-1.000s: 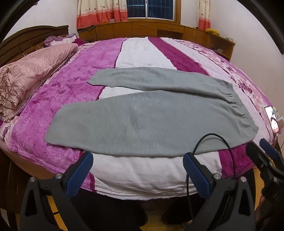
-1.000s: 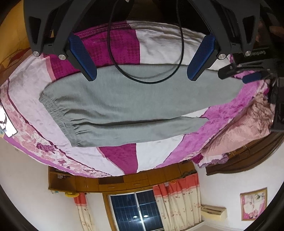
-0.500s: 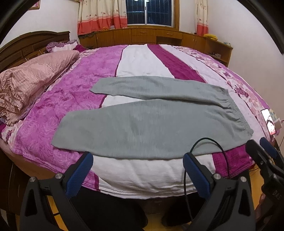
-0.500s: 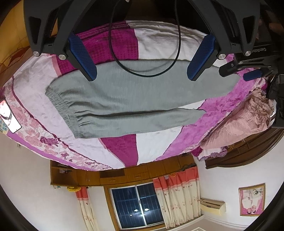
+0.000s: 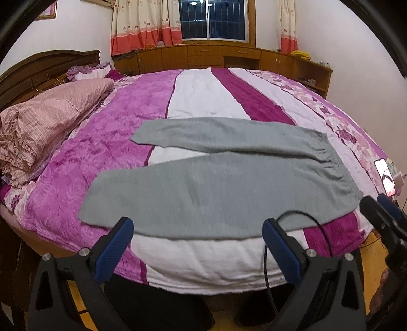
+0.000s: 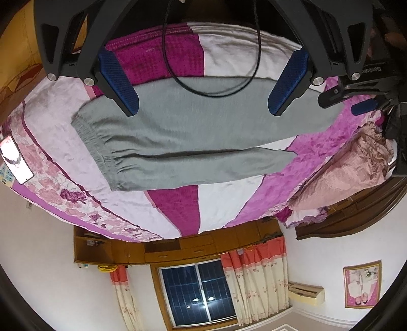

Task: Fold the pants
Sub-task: 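Move both tools toward the grey sweatpants lying on the bed, then lower both tools onto the sweatpants and close both grippers on the fabric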

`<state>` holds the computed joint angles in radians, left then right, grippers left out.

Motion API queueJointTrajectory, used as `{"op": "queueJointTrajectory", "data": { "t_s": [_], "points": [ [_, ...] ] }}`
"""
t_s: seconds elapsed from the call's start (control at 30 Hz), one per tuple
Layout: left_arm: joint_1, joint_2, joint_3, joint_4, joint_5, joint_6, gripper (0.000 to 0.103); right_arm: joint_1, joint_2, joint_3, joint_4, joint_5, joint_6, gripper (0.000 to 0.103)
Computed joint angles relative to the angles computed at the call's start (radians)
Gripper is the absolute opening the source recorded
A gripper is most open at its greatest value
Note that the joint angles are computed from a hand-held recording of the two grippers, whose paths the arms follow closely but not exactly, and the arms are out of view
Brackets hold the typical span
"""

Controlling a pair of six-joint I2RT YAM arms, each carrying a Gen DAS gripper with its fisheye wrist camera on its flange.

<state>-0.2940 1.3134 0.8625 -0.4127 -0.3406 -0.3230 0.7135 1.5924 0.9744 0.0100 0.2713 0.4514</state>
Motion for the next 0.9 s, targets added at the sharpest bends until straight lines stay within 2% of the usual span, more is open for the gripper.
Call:
{"op": "queueJointTrajectory", "data": {
  "t_s": [0.27, 0.43, 0.7, 0.77, 0.9],
  "points": [
    [0.051, 0.09, 0.166, -0.02, -0.043, 0.12, 0.103, -0.091, 0.03, 0.117, -0.084, -0.085, -0.064, 0.098],
    [0.113, 0.196, 0.34, -0.062, 0.013, 0.197, 0.103, -0.154, 0.074, 0.236, -0.147, -0.124, -0.144, 0.098],
    [0.206, 0.468, 0.749, -0.216, 0.135, 0.268, 0.103, -0.265, 0.242, 0.524, -0.299, -0.23, -0.2, 0.098],
    [0.226, 0.528, 0.841, -0.256, 0.164, 0.264, 0.103, -0.289, 0.313, 0.636, -0.363, -0.241, -0.224, 0.098],
    [0.267, 0.71, 1.127, -0.386, 0.192, 0.274, 0.103, -0.322, 0.453, 0.869, -0.526, -0.254, -0.267, 0.098]
  ]
}}
